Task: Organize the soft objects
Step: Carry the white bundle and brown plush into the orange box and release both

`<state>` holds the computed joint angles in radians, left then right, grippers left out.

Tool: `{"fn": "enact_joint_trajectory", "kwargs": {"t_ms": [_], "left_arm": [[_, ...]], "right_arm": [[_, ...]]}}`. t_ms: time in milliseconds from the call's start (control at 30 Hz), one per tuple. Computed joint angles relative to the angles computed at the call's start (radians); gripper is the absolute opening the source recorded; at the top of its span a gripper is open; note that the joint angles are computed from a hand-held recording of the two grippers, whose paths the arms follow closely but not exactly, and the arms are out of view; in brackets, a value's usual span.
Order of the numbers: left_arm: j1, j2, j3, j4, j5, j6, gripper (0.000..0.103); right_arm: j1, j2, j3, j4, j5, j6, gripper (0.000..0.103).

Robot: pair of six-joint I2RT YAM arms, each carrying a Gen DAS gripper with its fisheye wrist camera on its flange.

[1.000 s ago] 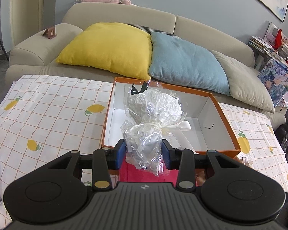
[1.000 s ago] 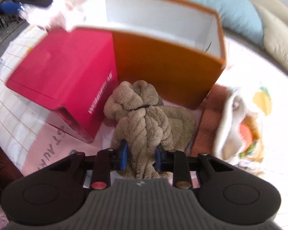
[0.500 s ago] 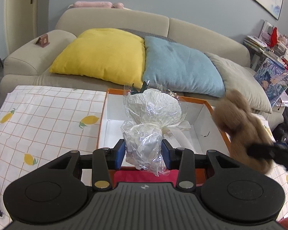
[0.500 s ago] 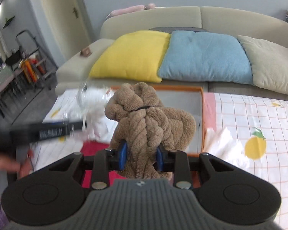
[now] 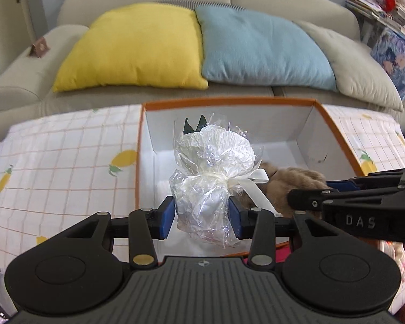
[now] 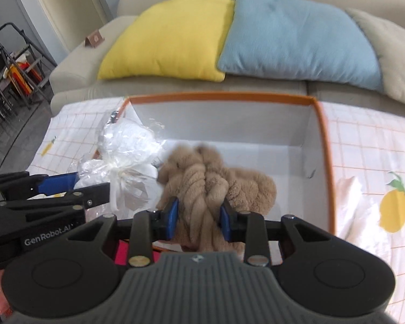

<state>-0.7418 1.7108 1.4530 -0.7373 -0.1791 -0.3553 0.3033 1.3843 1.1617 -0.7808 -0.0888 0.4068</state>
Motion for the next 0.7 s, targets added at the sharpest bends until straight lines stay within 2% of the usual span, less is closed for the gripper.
{"fn": "enact_joint_trajectory", "kwargs": {"t_ms": [233,367,600,700], "left_arm": [[0.038,0.04,-0.012,0.025,0.037,0.027,0.048],[0.045,0.073,0.017,-0.002,0.047,0.031,0.052],[0.037,0.088,0.04,-0.05,0.025,0.04,0.067],[0.032,0.067,0.029,-0.054,0.014,0.033,0.074]], "right_arm": [[-0.109,0.091,0.005,0.045,-0.147,0.057,0.031],[-0.104,0.147,0.022,0.057,-0.145,0.056,0.031],[-0.079,0.204,0.015,0.076,-0.186,0.054,0.034],[-0.067,0.202,0.016,0.067,-0.166,0.062,0.042]]}}
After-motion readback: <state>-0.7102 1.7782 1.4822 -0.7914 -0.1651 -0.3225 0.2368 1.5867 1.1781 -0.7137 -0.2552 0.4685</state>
